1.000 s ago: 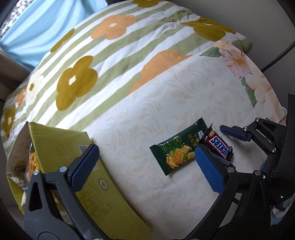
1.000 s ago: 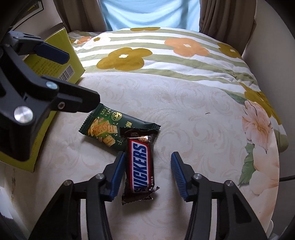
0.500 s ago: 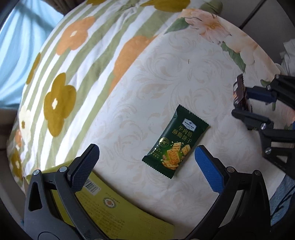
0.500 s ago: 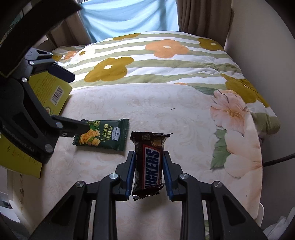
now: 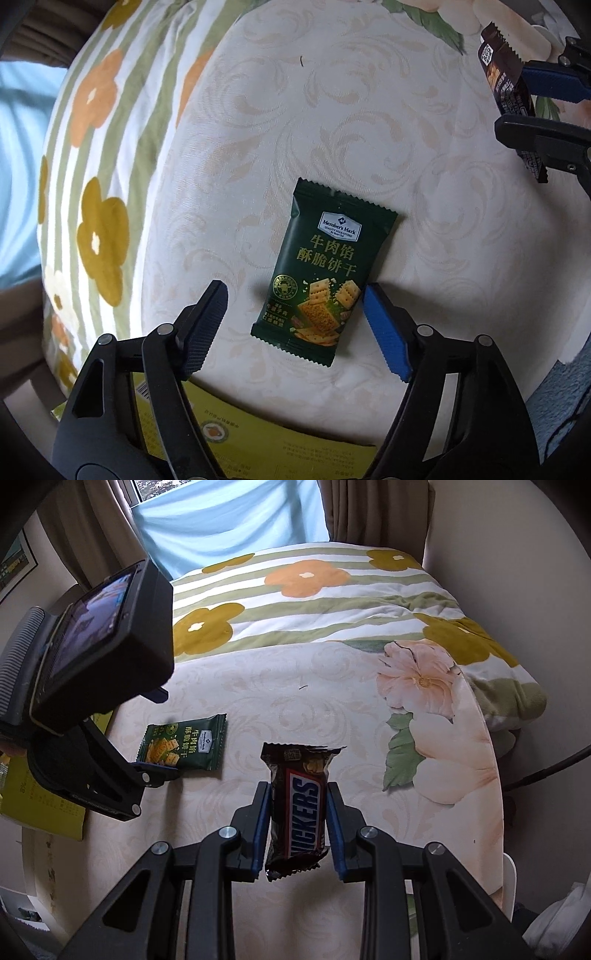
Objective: Organize snacks
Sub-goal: 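Grasp the green cracker packet with the left tool while the right tool holds the Snickers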
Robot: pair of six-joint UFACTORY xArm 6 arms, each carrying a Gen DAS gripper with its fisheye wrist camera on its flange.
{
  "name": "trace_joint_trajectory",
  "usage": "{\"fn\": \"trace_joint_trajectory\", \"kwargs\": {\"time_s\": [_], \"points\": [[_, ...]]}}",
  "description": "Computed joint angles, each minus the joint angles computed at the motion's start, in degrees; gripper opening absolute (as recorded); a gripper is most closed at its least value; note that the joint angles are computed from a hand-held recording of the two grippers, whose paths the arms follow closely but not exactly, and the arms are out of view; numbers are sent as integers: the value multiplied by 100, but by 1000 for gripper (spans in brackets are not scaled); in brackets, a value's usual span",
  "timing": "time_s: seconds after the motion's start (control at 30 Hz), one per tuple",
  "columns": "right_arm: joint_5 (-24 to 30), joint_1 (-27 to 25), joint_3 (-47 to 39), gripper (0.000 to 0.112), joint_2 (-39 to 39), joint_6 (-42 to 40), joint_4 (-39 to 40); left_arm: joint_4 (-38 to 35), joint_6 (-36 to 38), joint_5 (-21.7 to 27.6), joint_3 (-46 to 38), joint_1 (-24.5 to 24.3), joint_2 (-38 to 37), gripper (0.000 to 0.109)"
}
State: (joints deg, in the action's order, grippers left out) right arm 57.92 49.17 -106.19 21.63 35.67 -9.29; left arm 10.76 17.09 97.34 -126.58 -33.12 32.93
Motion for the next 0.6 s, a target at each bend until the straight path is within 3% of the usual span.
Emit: {"fn": "trace_joint_trajectory", "kwargs": {"time_s": [0.13,0.47,0.6], "points": [[-50,1,120,26,-89,28,-30,-469,-47,289,-289,111,137,44],[-158,-13,308,26,-257,-80,9,-525,-307,-68,178,69,-206,41],[-144,-29,340,26,-325,-98,3,-575,-536,-70,-12,70,-209,40]]}}
